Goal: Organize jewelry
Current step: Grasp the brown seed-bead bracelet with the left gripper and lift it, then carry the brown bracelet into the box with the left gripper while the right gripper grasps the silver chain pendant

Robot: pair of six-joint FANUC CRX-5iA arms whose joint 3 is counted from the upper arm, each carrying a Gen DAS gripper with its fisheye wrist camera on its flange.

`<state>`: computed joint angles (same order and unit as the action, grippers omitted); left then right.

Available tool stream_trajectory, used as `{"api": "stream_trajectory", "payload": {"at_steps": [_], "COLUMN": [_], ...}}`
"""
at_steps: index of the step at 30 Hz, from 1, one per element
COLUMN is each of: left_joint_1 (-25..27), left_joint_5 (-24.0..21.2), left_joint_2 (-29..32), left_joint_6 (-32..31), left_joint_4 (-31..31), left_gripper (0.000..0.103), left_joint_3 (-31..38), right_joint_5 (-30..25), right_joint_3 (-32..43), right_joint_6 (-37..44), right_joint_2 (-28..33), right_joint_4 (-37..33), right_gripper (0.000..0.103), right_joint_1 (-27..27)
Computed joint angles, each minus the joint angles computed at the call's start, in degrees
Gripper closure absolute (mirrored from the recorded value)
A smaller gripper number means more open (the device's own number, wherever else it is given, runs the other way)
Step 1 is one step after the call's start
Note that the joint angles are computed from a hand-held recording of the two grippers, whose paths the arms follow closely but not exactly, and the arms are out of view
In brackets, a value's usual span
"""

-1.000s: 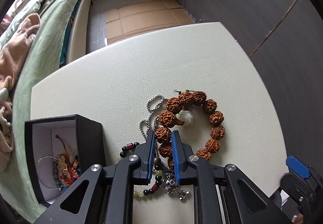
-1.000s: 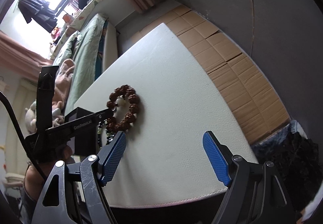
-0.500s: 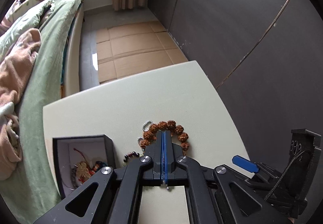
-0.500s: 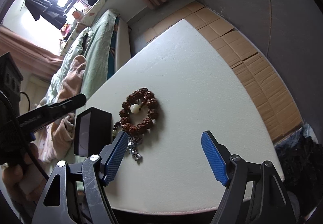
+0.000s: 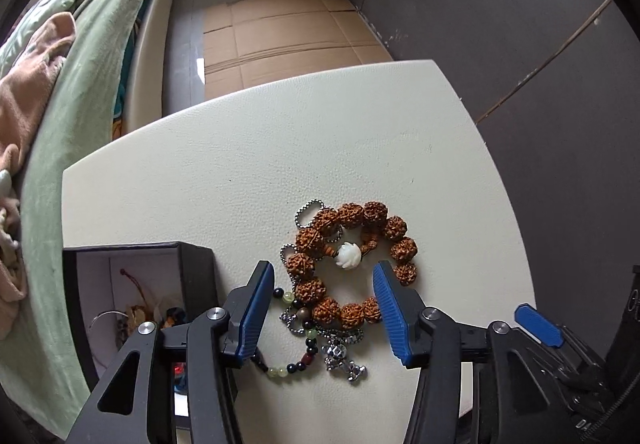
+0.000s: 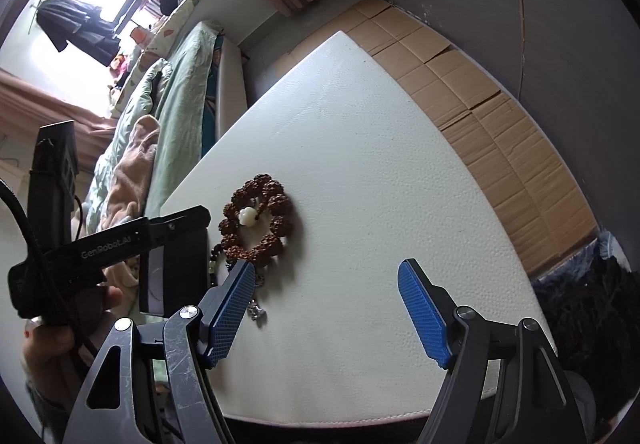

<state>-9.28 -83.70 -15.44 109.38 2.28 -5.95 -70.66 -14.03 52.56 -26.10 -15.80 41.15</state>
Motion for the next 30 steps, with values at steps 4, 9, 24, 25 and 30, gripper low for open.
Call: {"api": "stream_trajectory", "payload": {"at_steps": [4,9,24,25,30], "left_joint_1": [-2.6,-3.7,-0.8,-0.5,0.7], "left_joint_5": [-2.6,-3.9,0.8,1.1,1.7], "left_joint_2": [2.9,4.9,-1.4,-2.1,-4.6], "left_joint_6": [0.4,1.7,-2.0,-2.3,-3.1], "left_joint_4": [-3.4,-6.5,-2.6,-2.1,-0.7], "left_gripper": [0.063,0.077,0.084,0.084,0.084], "left_joint_3": [2.0,2.6,1.6,1.7,2.5], "right_joint_5": [-0.3,-0.6,-1.2,-1.4,-2.0], "right_joint_3": [-0.4,-0.1,1.9,2.1,3.0], "right_joint_6": [0.0,0.1,2.9,3.2,4.8], "right_joint_2": [-0.3,-0.3,2.7,3.0,4.1], "right_joint_4": [0.1,0.0,-2.3,-2.5,-3.7], "right_gripper": [0.028,0.028,0.038,0.041,0.049], "right_joint_1": [-0.6,-1.3,1.0,1.1,2.5]}}
